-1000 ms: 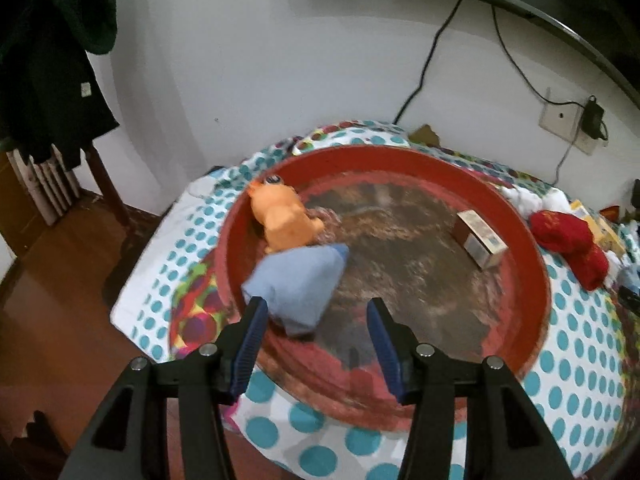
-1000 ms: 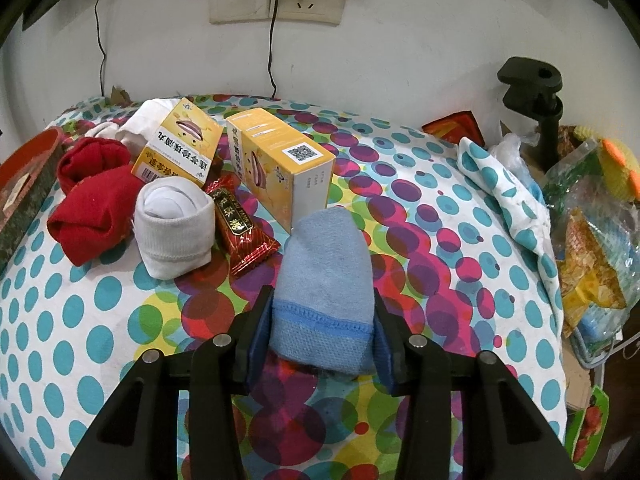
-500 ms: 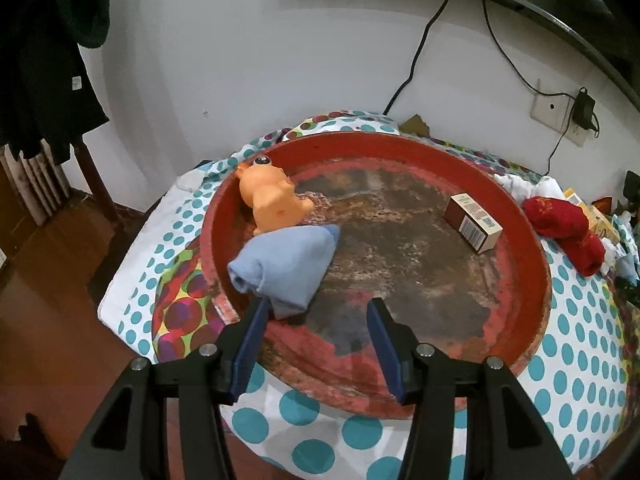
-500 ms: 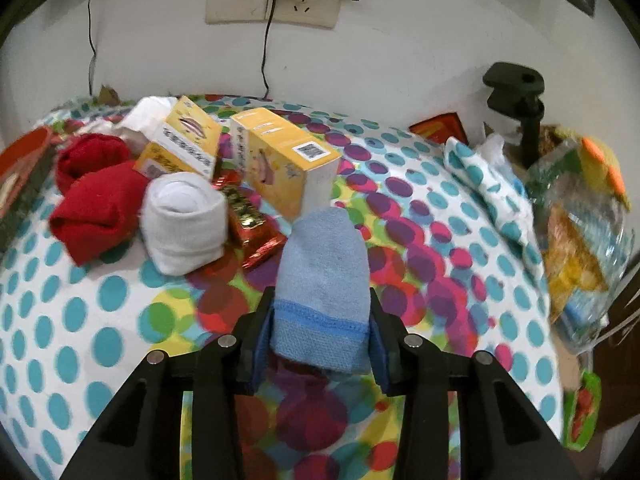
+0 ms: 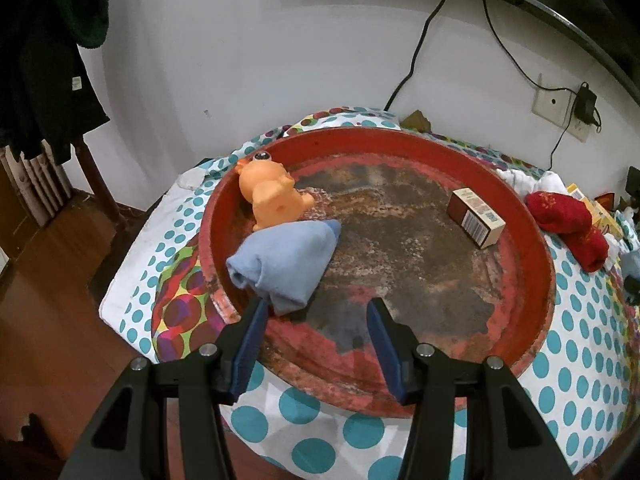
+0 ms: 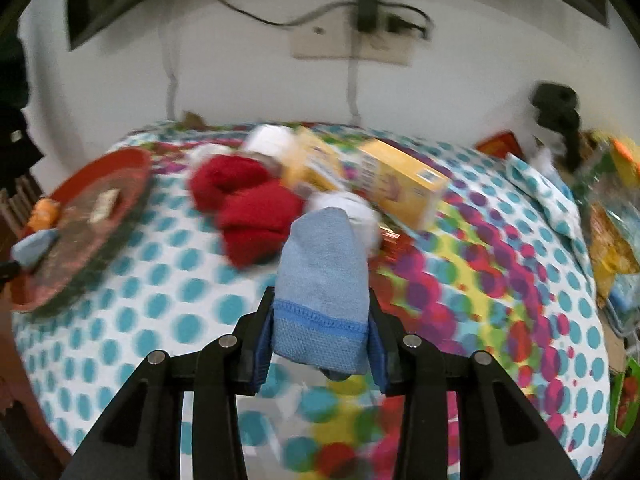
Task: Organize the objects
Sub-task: 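Carry the light blue sock with the right gripper into the tray and release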
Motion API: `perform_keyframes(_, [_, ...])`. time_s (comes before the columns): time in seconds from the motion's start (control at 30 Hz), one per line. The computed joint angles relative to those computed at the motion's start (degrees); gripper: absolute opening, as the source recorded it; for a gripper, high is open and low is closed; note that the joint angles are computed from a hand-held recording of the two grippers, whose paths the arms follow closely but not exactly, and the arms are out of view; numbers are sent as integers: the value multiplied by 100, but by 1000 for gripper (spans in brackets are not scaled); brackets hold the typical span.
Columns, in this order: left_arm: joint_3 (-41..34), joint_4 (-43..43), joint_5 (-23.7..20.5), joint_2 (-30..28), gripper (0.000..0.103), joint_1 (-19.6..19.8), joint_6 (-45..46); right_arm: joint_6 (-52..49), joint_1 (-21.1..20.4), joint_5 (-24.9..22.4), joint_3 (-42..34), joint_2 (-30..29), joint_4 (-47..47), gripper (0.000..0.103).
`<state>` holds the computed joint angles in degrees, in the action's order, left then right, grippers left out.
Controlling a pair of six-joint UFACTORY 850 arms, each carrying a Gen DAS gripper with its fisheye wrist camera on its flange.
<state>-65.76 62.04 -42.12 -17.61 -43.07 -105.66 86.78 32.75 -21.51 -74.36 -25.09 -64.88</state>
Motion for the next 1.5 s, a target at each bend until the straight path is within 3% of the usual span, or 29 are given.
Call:
perform_keyframes(0.4, [80, 85, 56, 65, 53, 24, -185, -2022, 558, 475, -780, -292, 1313, 38])
perform_keyframes(0.57, [102, 161, 113, 90, 53, 23, -230, -3028, 570, 712, -997, -417, 2101, 38])
perform_keyframes(0.97, [153, 155, 209, 128, 53, 73, -276, -5738, 746, 369, -1858, -920, 4324, 39])
perform_keyframes(1.1, [203, 214, 257, 171, 53, 95, -384, -5417, 992, 154, -2145, -1258, 4159, 39])
perform_keyframes(1.3, [194, 222, 284, 157, 53, 100, -401, -5714, 840, -29, -2238, -1410, 4396, 39])
perform_keyframes(1.5, [182, 214, 369, 140, 53, 110, -361, -5436, 950, -218, -2536, -1666, 4176, 40])
